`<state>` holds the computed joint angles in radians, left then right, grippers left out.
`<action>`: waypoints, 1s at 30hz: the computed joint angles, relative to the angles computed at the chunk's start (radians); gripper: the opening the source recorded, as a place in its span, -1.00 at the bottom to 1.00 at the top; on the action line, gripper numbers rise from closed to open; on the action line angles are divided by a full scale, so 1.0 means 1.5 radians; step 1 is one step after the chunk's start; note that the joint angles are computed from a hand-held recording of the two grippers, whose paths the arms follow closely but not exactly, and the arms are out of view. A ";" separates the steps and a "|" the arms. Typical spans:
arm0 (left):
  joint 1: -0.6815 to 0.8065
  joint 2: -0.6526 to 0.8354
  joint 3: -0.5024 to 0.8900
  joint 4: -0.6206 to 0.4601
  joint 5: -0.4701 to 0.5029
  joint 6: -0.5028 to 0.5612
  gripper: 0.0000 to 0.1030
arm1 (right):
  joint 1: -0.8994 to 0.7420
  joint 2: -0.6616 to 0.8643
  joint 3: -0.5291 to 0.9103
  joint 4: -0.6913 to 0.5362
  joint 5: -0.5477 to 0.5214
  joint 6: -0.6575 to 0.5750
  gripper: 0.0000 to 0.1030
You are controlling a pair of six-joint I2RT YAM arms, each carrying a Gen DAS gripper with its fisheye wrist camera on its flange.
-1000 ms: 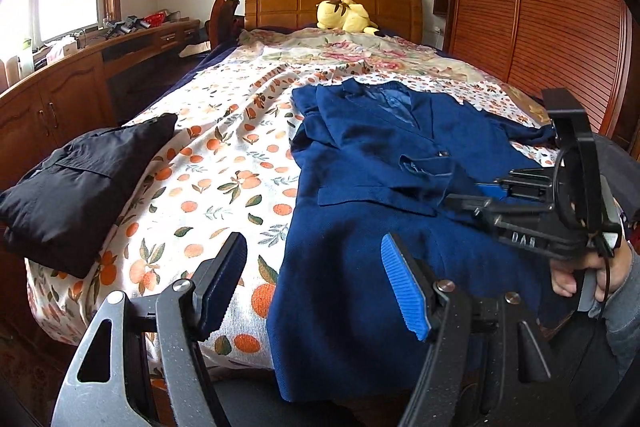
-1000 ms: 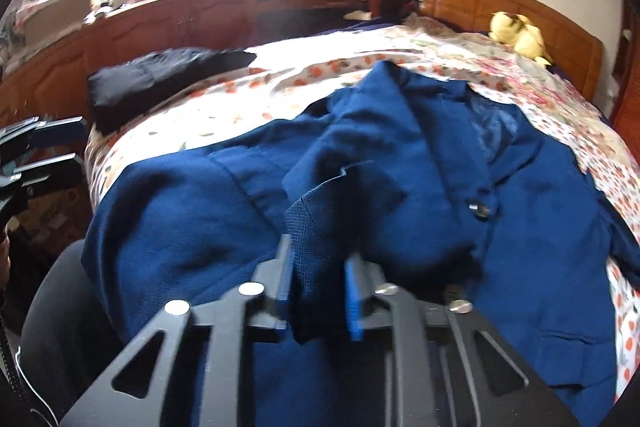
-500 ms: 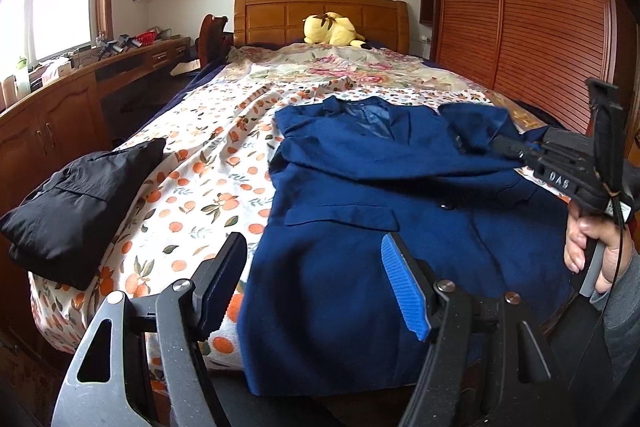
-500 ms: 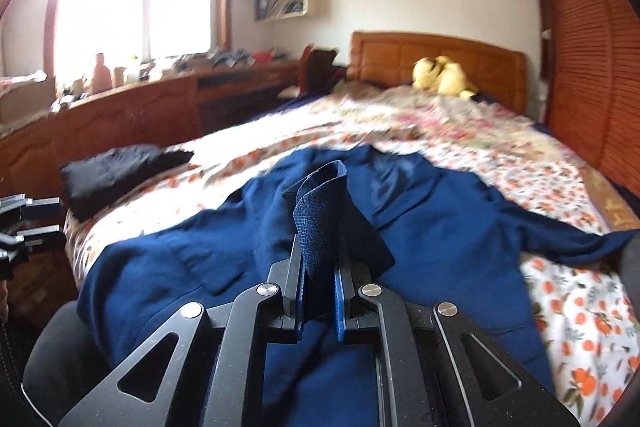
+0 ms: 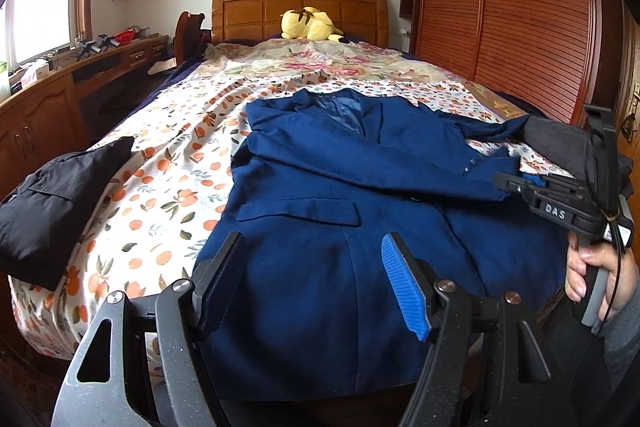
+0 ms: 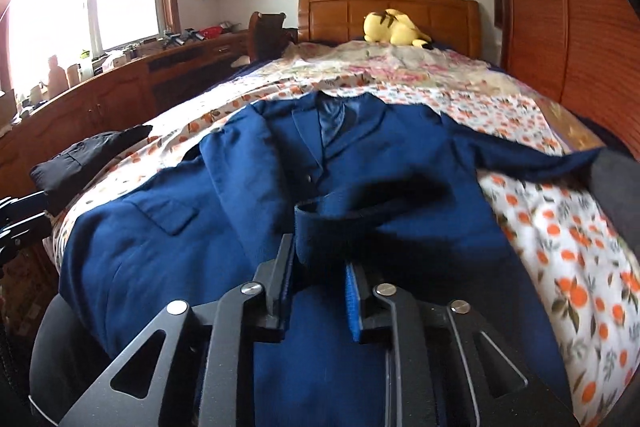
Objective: Fold large clothes
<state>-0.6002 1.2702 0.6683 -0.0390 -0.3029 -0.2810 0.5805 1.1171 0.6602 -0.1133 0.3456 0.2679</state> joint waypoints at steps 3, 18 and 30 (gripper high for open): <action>-0.004 0.000 -0.004 0.004 0.003 -0.002 0.38 | 0.004 -0.020 -0.003 -0.034 0.010 0.015 -0.18; -0.020 0.028 0.003 0.030 0.019 0.011 0.38 | -0.015 -0.107 -0.002 -0.118 0.038 0.015 0.14; -0.030 0.060 0.018 0.040 0.031 0.013 0.38 | -0.148 0.116 0.130 -0.149 -0.113 -0.092 0.14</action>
<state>-0.6452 1.3610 0.6959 0.0210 -0.2559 -0.2608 0.3580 1.2903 0.8557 -0.3372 0.1768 0.1298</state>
